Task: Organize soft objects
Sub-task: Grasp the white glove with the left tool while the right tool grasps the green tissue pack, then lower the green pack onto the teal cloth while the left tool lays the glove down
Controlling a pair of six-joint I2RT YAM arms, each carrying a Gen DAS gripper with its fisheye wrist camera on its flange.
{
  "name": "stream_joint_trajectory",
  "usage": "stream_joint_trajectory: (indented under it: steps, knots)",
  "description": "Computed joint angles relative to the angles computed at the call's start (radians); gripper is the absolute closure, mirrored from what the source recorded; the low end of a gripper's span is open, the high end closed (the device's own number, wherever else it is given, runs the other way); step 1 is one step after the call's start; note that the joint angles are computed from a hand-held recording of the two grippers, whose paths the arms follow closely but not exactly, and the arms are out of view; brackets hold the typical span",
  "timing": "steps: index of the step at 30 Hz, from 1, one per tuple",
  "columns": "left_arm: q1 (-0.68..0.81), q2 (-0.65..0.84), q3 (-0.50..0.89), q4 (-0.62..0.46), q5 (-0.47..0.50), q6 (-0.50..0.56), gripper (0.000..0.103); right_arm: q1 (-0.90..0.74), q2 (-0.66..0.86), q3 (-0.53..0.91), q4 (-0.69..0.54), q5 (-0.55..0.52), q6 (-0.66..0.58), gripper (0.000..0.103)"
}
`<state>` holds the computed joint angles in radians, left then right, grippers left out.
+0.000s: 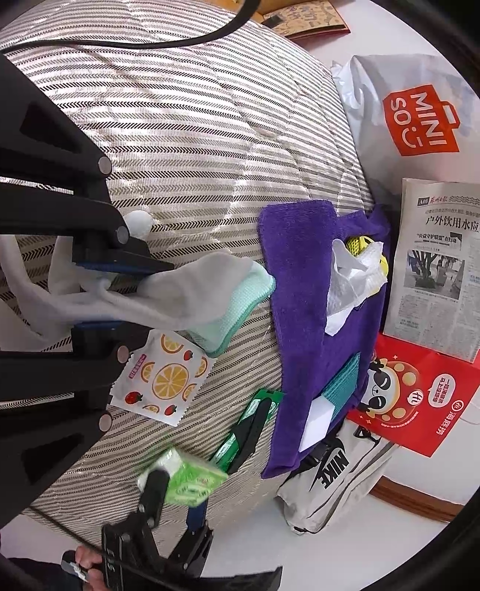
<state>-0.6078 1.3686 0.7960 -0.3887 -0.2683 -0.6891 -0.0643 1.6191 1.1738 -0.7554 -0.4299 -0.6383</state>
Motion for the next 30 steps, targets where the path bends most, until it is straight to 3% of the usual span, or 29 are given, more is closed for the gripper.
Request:
stream_joint_trajectory:
  steps: [12, 21, 30]
  knots:
    - [0.009, -0.074, 0.012, -0.076, 0.025, -0.041, 0.088, -0.137, 0.025, 0.122, -0.155, -0.092, -0.008, 0.029]
    - [0.017, -0.148, 0.085, -0.157, 0.013, -0.042, 0.088, -0.126, 0.075, 0.245, -0.181, -0.071, 0.033, 0.029]
    - [0.086, -0.052, 0.221, -0.163, 0.046, 0.005, 0.088, -0.084, 0.181, 0.43, -0.194, -0.041, 0.127, 0.029]
